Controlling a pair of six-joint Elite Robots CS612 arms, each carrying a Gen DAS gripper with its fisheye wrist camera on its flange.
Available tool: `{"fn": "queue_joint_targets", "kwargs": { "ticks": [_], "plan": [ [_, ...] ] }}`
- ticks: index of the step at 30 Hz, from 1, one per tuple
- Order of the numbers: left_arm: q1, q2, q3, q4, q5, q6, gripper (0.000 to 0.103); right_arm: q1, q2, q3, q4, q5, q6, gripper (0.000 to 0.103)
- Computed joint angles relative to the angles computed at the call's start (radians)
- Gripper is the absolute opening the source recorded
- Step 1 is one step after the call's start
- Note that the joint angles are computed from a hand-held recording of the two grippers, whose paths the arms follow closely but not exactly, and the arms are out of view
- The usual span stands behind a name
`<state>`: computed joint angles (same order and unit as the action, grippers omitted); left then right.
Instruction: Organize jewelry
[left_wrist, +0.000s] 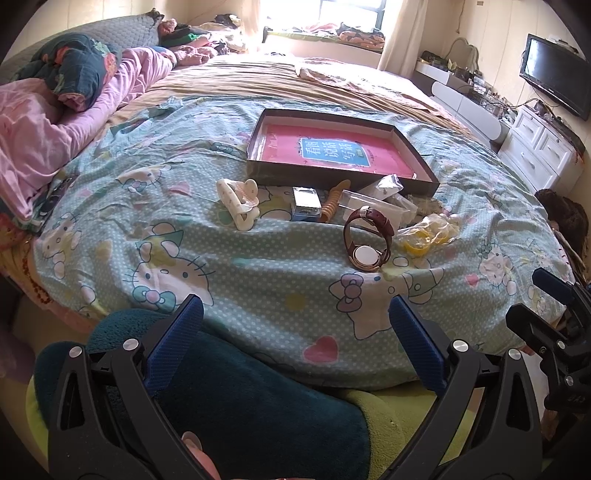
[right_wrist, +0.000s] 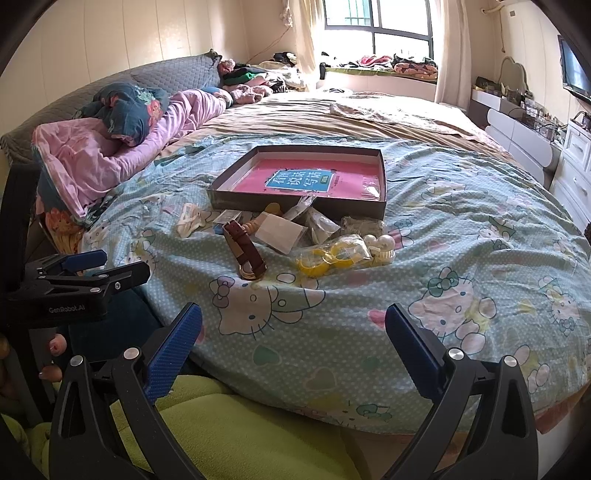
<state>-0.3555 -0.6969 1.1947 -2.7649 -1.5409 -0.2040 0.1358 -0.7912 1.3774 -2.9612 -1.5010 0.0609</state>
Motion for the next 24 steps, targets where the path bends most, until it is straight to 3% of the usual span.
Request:
{"fn": "queue_joint_targets", "kwargs": {
  "ticks": [10, 24],
  "plan": [
    [0.002, 0.009, -0.009, 0.004, 0.016, -0.005, 0.094, 0.000, 0.015, -0.029, 0.015, 0.013, -0.016, 0.099],
    [0.031, 0.058, -0.094, 0.104, 0.049, -0.097, 0.094, -0.007, 0.097, -0.160, 0.099, 0.120, -0.015, 0.099]
  ]
}}
